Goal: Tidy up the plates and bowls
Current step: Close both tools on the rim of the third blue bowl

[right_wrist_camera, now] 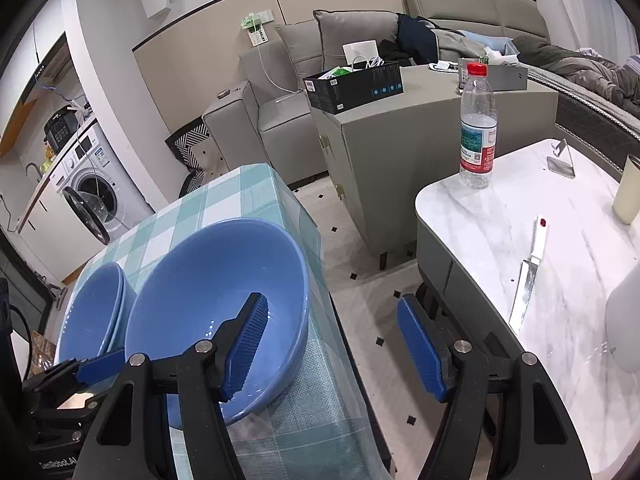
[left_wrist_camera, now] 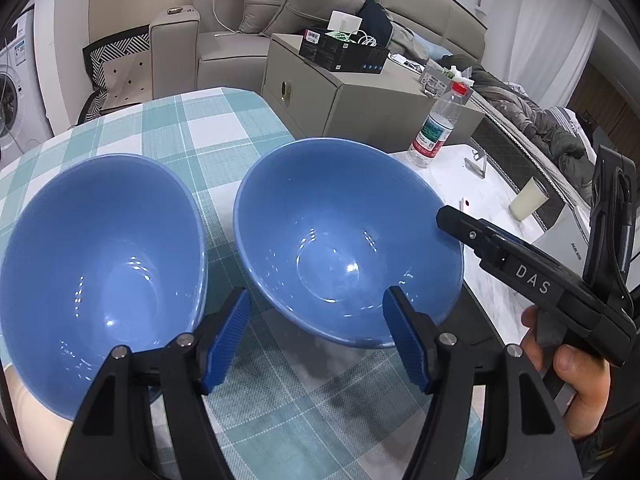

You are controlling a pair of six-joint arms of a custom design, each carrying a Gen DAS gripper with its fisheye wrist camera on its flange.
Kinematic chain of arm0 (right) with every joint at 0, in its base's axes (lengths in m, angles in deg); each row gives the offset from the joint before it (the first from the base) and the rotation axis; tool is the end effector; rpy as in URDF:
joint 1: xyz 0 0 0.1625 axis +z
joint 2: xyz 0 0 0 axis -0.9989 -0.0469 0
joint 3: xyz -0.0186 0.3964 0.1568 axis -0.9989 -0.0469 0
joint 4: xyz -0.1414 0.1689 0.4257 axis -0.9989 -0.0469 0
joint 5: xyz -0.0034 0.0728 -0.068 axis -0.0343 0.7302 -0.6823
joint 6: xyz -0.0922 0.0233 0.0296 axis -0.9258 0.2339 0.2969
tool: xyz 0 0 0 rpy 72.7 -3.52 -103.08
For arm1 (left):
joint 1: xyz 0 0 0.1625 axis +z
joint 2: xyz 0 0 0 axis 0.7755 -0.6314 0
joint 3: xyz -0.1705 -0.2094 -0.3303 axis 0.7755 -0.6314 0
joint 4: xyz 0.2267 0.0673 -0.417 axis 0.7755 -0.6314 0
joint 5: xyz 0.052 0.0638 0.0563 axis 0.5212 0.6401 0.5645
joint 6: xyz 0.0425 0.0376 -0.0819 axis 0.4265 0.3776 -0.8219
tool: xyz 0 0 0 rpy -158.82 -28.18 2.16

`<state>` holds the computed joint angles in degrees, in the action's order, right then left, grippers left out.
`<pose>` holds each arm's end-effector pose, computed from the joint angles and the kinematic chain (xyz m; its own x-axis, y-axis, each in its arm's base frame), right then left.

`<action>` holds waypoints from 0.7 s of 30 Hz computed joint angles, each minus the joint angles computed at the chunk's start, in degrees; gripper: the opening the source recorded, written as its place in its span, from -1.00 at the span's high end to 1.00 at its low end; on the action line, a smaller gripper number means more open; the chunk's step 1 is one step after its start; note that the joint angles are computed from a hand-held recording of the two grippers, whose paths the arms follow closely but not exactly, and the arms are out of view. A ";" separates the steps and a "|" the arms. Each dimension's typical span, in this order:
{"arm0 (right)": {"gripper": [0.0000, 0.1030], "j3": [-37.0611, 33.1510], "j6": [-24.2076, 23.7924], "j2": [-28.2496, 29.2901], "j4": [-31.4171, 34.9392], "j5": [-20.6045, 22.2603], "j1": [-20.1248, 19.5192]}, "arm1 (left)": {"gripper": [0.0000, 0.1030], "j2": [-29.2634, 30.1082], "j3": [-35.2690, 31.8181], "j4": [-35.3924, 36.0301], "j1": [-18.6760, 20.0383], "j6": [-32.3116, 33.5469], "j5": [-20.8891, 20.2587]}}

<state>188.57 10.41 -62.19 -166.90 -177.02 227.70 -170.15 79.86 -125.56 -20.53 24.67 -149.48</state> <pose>0.3233 -0.2098 0.1435 -0.7914 0.3477 0.5028 -0.1816 0.6516 -0.7365 -0.1792 -0.3085 0.2534 -0.7733 0.5077 -0.3799 0.6034 0.7733 -0.1947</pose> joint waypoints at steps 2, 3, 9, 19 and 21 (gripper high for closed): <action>-0.10 0.05 -0.44 0.33 -0.05 0.08 -0.27 | -0.29 0.19 0.00 -0.22 0.13 0.05 0.06; -0.04 0.07 -0.73 0.55 -0.32 0.16 -0.44 | -0.25 0.27 -0.02 -0.28 0.14 0.14 0.03; 0.18 -0.08 -3.03 1.89 -2.55 0.90 -0.87 | -0.22 0.32 0.09 -0.43 0.00 0.69 -0.04; 0.50 -0.22 -4.92 3.23 -4.35 0.93 -0.64 | 0.01 0.71 0.02 -0.13 -0.07 0.76 0.86; 0.53 -0.34 -5.08 3.37 -4.42 0.95 -0.64 | 0.04 0.66 0.00 0.00 -0.02 0.71 0.96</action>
